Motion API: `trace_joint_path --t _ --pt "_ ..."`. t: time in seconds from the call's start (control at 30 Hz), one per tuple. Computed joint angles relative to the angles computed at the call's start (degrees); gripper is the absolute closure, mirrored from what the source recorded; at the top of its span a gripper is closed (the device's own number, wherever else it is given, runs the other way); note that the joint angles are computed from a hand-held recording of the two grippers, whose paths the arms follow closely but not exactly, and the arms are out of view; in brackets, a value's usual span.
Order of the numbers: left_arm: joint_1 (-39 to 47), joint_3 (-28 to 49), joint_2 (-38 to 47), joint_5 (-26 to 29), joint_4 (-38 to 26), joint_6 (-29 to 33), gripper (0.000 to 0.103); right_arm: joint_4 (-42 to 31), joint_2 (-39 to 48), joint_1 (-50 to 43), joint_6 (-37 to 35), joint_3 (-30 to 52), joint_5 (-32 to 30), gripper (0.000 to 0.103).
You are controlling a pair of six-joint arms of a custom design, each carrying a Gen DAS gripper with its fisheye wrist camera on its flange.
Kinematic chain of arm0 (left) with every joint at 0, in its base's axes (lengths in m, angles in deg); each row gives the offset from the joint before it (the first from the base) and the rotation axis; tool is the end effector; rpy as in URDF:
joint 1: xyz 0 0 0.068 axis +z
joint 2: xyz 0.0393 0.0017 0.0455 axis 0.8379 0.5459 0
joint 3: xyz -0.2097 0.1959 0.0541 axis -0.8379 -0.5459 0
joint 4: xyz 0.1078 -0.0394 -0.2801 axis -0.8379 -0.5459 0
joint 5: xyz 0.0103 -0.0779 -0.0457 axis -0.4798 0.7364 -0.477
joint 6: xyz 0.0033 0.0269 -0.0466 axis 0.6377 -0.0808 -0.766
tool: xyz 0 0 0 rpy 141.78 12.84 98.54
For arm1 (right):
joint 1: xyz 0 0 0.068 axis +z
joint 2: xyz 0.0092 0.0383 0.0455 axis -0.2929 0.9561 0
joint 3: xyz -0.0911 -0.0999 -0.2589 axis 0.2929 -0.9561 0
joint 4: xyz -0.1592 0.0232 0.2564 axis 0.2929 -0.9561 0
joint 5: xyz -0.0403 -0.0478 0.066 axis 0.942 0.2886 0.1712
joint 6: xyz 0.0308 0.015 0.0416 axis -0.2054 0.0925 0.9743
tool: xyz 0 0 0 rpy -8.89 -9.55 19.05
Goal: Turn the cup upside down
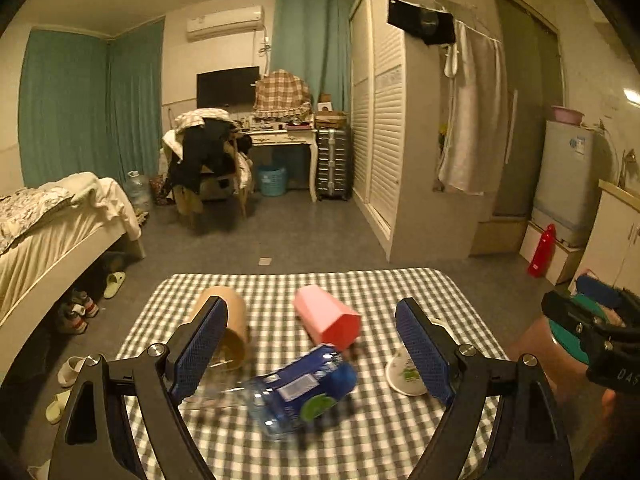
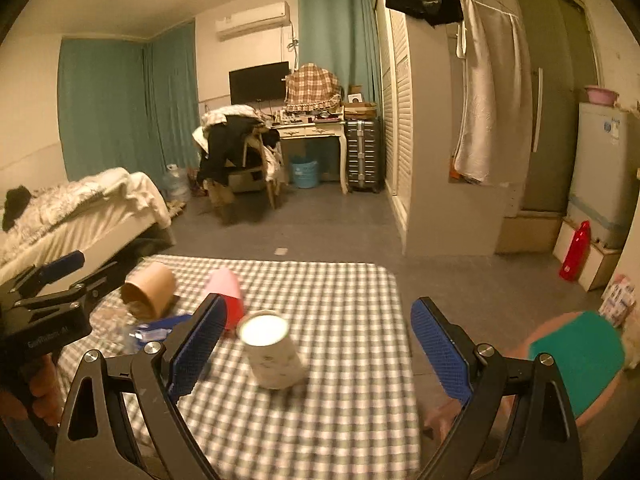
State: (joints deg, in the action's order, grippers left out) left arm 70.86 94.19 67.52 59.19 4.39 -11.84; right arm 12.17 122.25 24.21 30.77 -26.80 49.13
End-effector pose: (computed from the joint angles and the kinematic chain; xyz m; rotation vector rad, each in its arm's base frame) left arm 0.2583 0.0459 0.1294 0.3396 2.0044 -0.2218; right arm 0.1659 0.1147 0.1441 0.2213 2.0338 0.0096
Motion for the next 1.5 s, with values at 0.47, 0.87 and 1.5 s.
trace_joint_path --t 0.47,0.87,1.5 --pt "3.6 -0.5 14.3 1.4 14.1 0.6 0.004 15.2 24.6 0.2 -0.9 4.9 -0.1 0.01" --pt "4.1 0.4 17.7 0.1 14.9 -1.0 0.0 17.7 26.4 -1.1 0.4 3.9 -1.6 0.0" --pt "3.1 0.9 18.9 -2.4 15.0 -0.6 0.0 16.1 29.0 -1.0 0.7 5.8 -1.6 0.0"
